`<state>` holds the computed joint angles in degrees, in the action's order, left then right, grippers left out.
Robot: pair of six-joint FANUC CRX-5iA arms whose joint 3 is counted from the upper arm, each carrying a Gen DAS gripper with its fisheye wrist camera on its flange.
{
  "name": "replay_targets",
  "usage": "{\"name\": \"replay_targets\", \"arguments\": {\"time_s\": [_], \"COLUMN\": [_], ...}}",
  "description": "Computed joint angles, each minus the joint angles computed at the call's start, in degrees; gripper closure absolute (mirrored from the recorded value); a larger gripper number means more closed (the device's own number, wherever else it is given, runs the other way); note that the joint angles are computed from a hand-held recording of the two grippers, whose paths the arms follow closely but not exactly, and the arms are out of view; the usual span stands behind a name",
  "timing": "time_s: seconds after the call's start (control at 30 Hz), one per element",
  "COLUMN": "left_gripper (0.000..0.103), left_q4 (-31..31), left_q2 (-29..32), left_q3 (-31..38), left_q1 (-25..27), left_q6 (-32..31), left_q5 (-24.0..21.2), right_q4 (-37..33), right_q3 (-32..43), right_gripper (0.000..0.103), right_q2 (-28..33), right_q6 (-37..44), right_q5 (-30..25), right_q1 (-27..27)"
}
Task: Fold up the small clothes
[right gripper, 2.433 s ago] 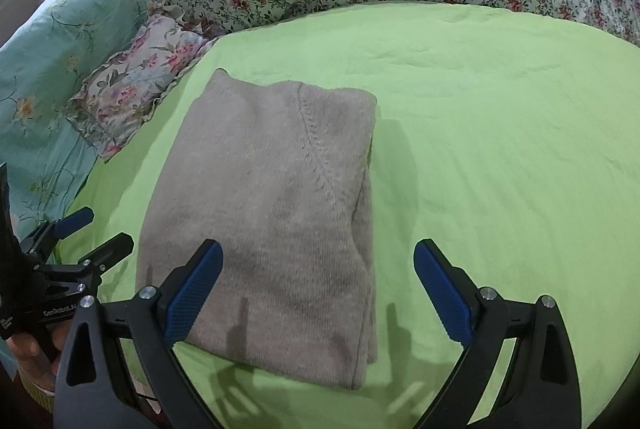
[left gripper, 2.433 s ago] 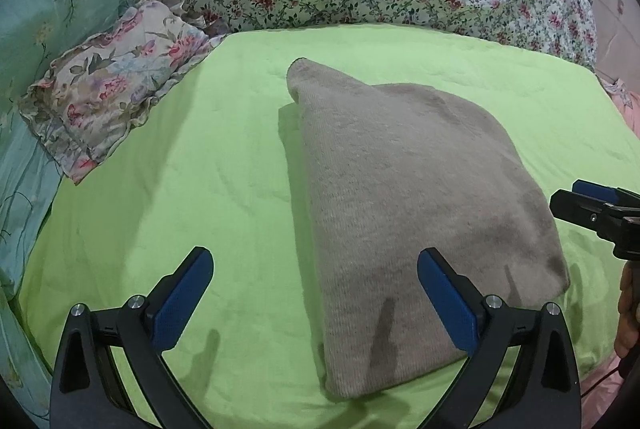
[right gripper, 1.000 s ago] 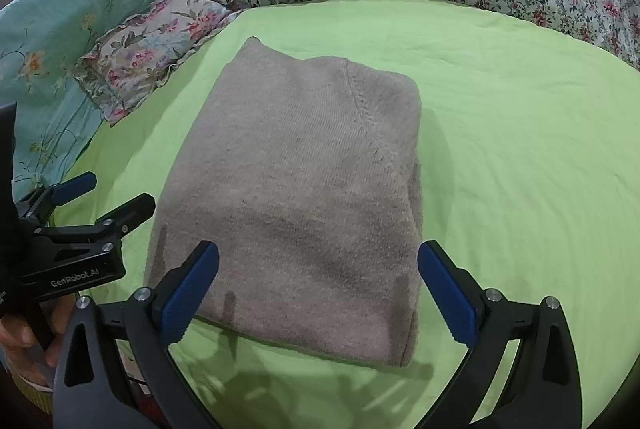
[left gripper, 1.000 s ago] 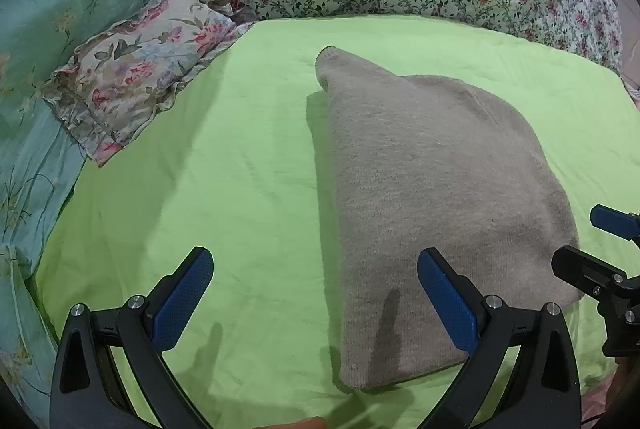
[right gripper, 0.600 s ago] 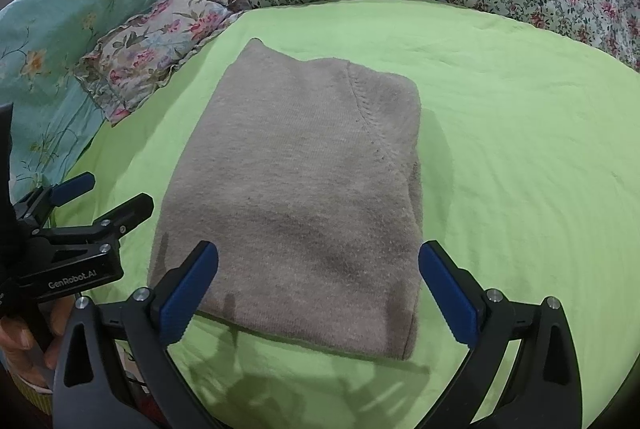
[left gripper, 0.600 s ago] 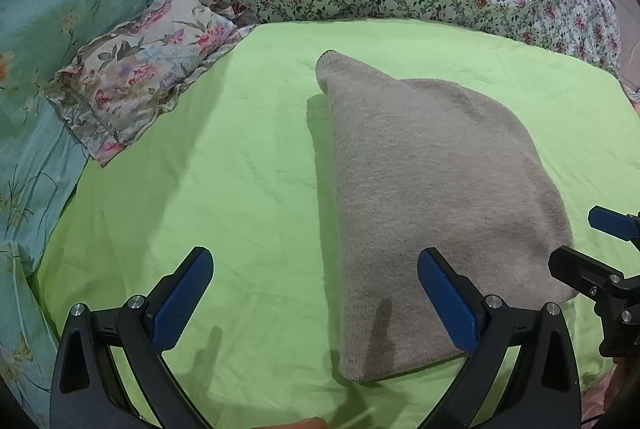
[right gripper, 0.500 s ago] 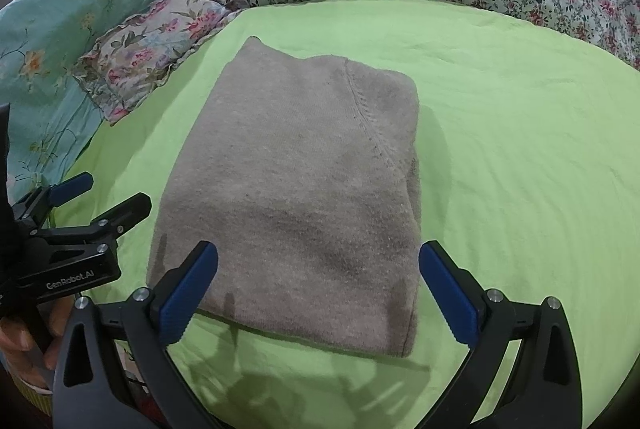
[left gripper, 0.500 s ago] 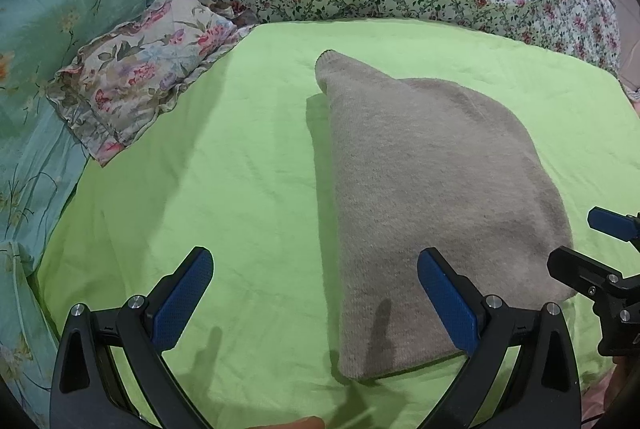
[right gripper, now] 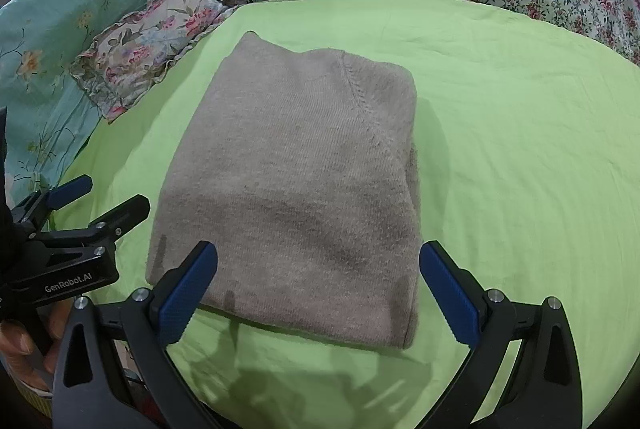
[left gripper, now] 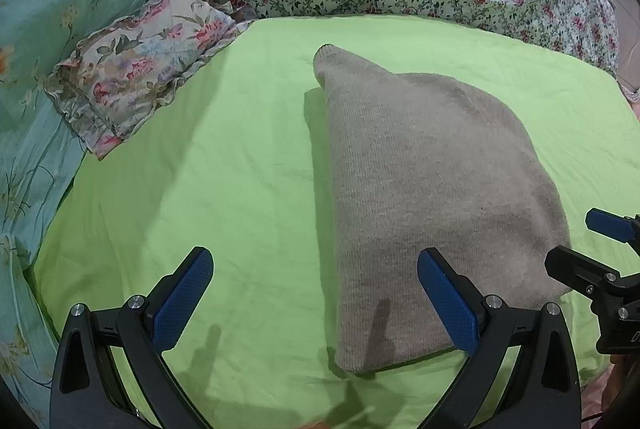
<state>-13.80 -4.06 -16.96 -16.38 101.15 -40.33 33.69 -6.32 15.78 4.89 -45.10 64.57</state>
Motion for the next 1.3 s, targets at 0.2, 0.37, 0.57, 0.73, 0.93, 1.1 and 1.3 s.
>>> {"name": "replay_targets", "arguments": {"time_s": [0.2,0.37,0.57,0.73,0.93,1.1,1.3], "left_gripper": [0.001,0.001,0.001,0.001,0.001,0.001,0.001], "left_q4": [0.1,0.6,1.5,1.6,1.6,1.6,1.6], "left_q2": [0.1,0.1,0.3,0.3,0.4,0.4,0.4], "left_q3": [-0.2,-0.4,-0.5,-0.6,-0.5,-0.5,-0.5], "left_q1": [0.2,0.5,0.8,0.7,0.6,0.5,0.4], "left_q6": [0.2,0.1,-0.9,-1.1,-1.0,-0.9,-0.9], "left_q5": [0.0,0.0,0.1,0.2,0.0,0.0,-0.1], "right_q4": [0.0,0.0,-0.1,-0.2,-0.2,-0.3,-0.4], "right_q3": [0.1,-0.1,0.1,0.0,-0.3,-0.5,-0.6], "right_gripper": [0.002,0.002,0.002,0.002,0.002,0.002,0.002], "right_q2": [0.1,-0.1,0.1,0.1,0.0,-0.2,-0.3], "right_q6": [-0.5,-0.5,-0.4,-0.6,-0.8,-0.8,-0.5], "right_q5": [-0.3,-0.2,-0.3,-0.3,-0.1,0.1,0.4], "right_q1": [0.2,0.2,0.2,0.3,0.3,0.2,0.1]}}
